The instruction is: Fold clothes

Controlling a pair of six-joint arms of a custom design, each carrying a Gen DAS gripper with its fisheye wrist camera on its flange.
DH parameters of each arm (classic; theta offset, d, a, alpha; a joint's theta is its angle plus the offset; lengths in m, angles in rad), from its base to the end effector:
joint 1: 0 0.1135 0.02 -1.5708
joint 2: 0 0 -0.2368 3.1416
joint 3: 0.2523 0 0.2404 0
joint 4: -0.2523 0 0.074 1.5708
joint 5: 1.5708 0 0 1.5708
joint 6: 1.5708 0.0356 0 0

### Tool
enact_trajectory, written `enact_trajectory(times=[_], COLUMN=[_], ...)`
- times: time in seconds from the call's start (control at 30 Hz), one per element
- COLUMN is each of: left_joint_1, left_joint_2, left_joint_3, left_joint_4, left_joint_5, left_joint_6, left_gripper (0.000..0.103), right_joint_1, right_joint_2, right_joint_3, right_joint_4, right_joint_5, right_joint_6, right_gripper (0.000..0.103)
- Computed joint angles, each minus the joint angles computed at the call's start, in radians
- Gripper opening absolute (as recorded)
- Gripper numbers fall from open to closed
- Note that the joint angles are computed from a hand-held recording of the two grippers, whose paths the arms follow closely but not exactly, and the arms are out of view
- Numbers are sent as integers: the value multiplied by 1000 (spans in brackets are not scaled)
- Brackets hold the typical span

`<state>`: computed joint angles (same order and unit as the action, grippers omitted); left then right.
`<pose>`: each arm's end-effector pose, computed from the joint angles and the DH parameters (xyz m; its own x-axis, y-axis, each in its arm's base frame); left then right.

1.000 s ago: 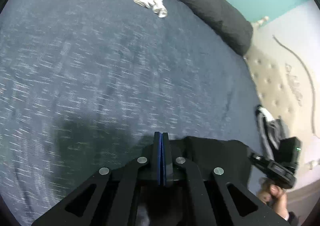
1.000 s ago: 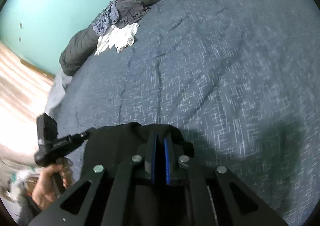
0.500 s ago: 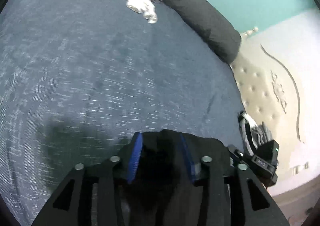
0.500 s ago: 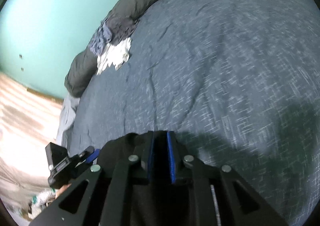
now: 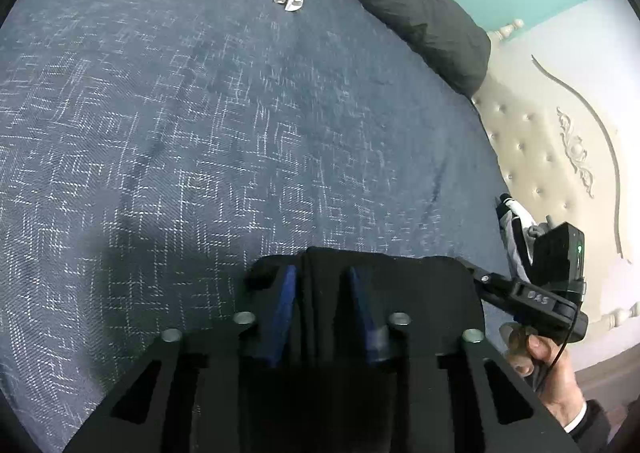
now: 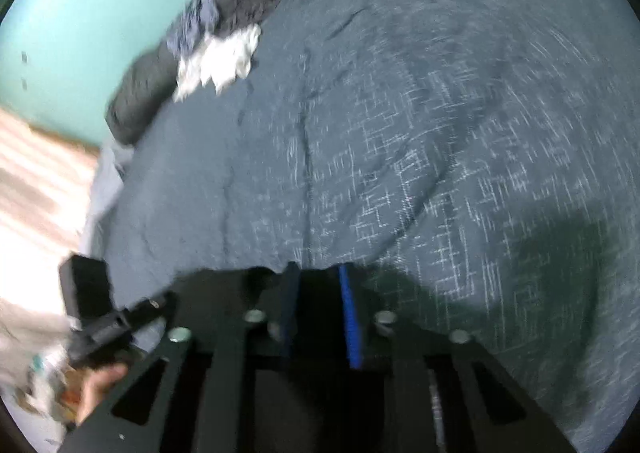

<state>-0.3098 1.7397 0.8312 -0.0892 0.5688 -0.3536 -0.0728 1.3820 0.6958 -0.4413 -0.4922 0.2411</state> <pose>0.2862 -0.1118 0.1129 -0.9360 -0.0067 -0.3520 0.2248 0.7580 -0.6123 0.2395 -0.0006 0.1498 -0.9078 0.2772 -0.3146 0.0811 0.8522 0.5170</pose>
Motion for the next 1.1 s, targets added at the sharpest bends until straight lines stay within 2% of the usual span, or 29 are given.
enact_trajectory(times=[0.07,0.13,0.23,0.37,0.47,0.57,0.67,0.77,0.8,0.83,0.9,0.97,1.03,1.1], left_joint_1=[-8,-18,-23,-31,-32,-38,-49,-40,-40,-40,-39,-39,-38,-38], left_joint_2=[-3,-5,-4,-13,-20,-28,-36,-43,-44,-45,-47,-49,-51,-54], left_joint_3=[-19,-44,-70,-91,-99,-110,-115,-106,-105,-104,-103,-101,-100,-98], left_joint_4=[20,50,85,107,111,126,137,114,111,107,100,93,86,79], left_joint_5=[-16,-29,-39,-50,-53,-58,-68,-60,-61,-61,-63,-64,-66,-68], left_joint_6=[-3,-18,-33,-45,-53,-58,-70,-49,-47,-44,-39,-33,-28,-22], left_gripper=[17,16,16,16,16,15,15,16,16,16,16,16,16,16], right_joint_1=[43,105,145,22,-56,-157,-186,-165,-146,-128,-86,-5,70,141], right_joint_2=[-13,-55,-88,-75,-90,-91,-152,-160,-164,-164,-161,-171,-136,-78], right_joint_3=[22,25,-6,-77,-128,-152,-153,-92,-72,-55,-35,-24,-6,18], right_joint_4=[-34,-53,-36,34,65,59,52,-2,-11,-15,-5,17,16,4], right_joint_5=[92,229,318,207,170,80,17,-12,-11,-13,-16,14,75,147], right_joint_6=[-18,-27,-6,100,155,103,42,4,-7,-18,-28,-29,-46,-65], right_gripper=[7,3,3,3,0,0,0,5,16,34,41,41,23,9])
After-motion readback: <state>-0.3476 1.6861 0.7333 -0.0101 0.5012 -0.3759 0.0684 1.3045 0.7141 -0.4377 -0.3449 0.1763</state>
